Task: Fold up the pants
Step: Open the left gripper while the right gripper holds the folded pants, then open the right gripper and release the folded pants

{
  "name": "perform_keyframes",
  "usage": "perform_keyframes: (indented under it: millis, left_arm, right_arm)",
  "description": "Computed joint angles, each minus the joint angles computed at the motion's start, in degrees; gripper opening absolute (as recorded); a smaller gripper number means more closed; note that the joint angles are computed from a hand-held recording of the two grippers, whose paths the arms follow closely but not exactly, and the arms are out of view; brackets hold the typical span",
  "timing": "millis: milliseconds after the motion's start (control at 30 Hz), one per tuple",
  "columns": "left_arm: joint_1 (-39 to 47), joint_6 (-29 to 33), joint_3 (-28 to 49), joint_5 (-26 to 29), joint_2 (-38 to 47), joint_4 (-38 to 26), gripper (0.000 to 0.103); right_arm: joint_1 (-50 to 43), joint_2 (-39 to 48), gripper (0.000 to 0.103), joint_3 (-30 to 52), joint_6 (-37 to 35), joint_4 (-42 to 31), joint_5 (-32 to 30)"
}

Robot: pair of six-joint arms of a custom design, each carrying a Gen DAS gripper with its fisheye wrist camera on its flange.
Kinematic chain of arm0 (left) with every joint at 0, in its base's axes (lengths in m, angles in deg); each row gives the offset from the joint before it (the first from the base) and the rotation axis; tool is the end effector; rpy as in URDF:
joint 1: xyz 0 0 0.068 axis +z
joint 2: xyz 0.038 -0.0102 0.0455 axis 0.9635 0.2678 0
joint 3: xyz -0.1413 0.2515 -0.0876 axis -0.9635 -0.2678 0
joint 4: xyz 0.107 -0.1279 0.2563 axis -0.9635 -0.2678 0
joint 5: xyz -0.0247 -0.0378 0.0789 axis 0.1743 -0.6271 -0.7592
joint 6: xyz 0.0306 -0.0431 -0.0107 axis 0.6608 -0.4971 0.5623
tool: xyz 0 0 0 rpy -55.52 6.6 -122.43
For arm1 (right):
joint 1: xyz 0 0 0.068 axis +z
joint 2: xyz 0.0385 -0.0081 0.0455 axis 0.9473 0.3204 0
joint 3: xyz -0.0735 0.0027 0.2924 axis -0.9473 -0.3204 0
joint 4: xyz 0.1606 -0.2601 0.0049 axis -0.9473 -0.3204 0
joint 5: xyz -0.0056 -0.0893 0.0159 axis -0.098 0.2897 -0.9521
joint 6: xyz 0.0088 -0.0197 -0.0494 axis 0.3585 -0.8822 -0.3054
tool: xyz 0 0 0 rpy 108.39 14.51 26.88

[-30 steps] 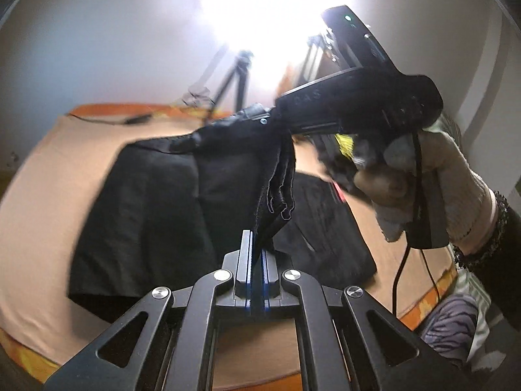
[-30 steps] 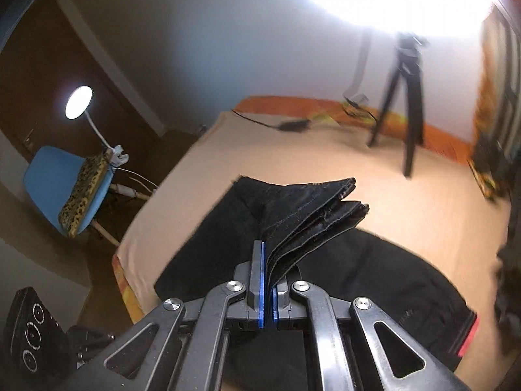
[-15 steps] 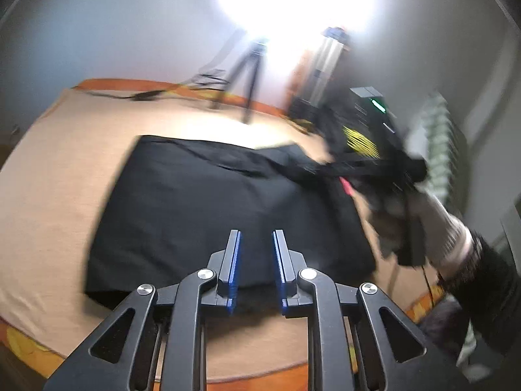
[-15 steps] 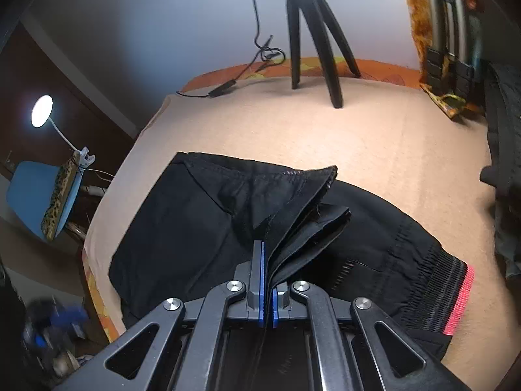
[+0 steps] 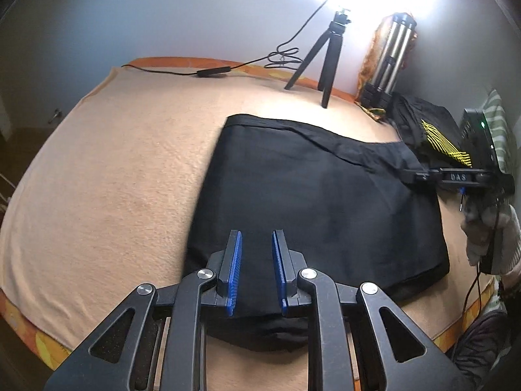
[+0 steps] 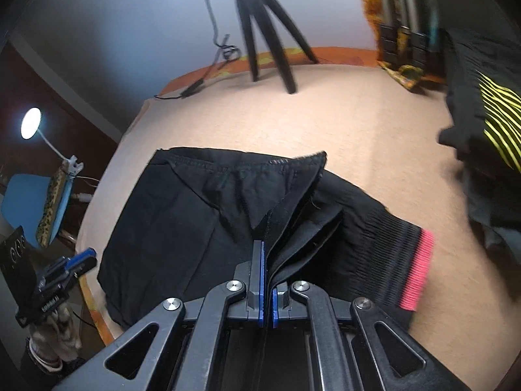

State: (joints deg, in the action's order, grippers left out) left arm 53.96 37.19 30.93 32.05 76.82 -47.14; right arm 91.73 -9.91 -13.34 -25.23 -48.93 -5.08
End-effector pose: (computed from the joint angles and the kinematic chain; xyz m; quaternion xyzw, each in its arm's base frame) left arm 0.2126 -0.0807 0.3488 -0.0028 0.9466 -0.1293 0.2954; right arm 0.2593 0.1020 0.2814 0.2259 0.9562 0.1562 0.1011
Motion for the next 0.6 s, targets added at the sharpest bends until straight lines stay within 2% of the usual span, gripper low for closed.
perform_keyframes:
  millis: [233, 600]
  left_arm:
    - [-1.51, 1.13, -0.14, -2.22, 1.00, -0.19, 0.017]
    - [-1.92, 2.50, -0.01, -3.81, 2.26, 0.24, 0.017]
  right_arm:
    - [0.53, 0.14, 0.001, -1.49, -0.68, -1.55, 1.80]
    - [2.75, 4.04, 0.002, 1.32, -3.67, -5.06, 6.26]
